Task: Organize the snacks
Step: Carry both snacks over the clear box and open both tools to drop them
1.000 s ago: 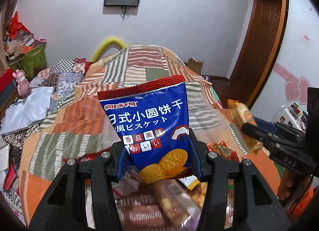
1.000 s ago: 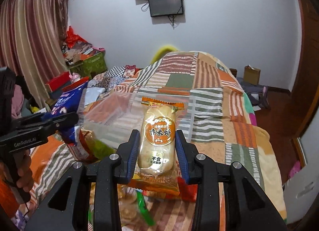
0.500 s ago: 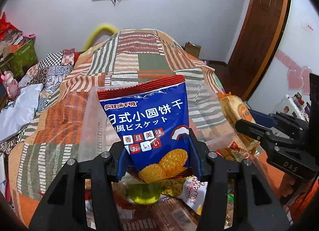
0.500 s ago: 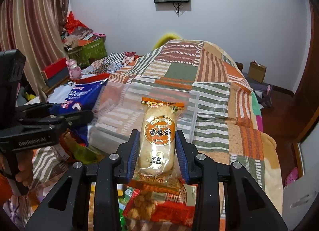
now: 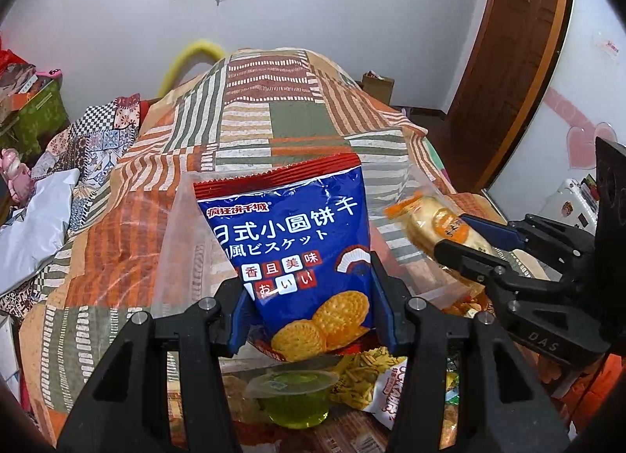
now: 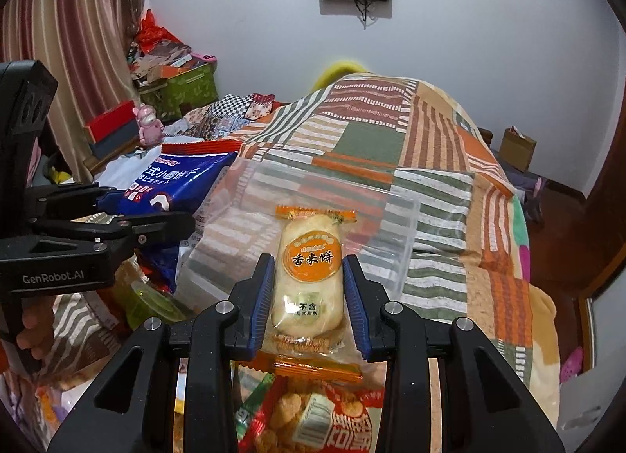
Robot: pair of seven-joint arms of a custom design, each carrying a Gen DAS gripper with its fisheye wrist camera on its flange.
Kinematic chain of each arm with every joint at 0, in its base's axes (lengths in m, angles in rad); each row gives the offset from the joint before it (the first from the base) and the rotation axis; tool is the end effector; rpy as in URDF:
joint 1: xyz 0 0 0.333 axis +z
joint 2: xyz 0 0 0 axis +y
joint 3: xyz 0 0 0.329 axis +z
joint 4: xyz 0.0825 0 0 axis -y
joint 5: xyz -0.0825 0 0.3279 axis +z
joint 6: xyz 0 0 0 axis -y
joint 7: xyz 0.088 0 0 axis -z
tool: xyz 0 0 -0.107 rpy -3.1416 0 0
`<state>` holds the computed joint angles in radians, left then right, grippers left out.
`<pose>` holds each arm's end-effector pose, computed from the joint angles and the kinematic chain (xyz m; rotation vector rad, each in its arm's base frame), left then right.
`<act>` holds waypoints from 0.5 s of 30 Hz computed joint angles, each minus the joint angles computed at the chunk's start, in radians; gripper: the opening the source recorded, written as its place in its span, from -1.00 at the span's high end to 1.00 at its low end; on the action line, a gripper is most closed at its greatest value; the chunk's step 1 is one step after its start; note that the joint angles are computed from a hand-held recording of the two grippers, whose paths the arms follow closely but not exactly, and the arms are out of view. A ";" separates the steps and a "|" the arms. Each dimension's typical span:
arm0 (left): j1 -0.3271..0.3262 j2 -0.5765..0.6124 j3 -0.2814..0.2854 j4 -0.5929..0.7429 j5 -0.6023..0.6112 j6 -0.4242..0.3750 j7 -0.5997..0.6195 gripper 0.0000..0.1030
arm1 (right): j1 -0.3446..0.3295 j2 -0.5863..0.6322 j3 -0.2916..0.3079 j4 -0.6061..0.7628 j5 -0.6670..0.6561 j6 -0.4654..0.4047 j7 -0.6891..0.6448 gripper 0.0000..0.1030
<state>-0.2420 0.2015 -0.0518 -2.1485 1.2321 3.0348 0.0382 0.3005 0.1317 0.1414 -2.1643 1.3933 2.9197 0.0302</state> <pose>0.4947 -0.2233 0.4046 -1.8742 1.7763 -0.8507 0.5016 0.1670 0.4183 -2.1073 1.0085 -0.3744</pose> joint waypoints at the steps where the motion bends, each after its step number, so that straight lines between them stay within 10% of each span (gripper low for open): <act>1: 0.007 0.002 -0.006 -0.001 -0.027 0.002 0.024 0.00 | 0.000 0.005 0.000 0.003 -0.004 0.000 0.003 0.37; 15: -0.024 0.000 0.022 -0.031 -0.398 0.000 0.342 -0.01 | -0.013 0.021 0.003 0.013 -0.095 -0.027 0.088 0.14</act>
<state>-0.2663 0.2014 -0.0295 -2.1791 0.8343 3.0351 0.3802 0.2875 0.1525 0.1440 -2.1511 1.2983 2.8928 0.1183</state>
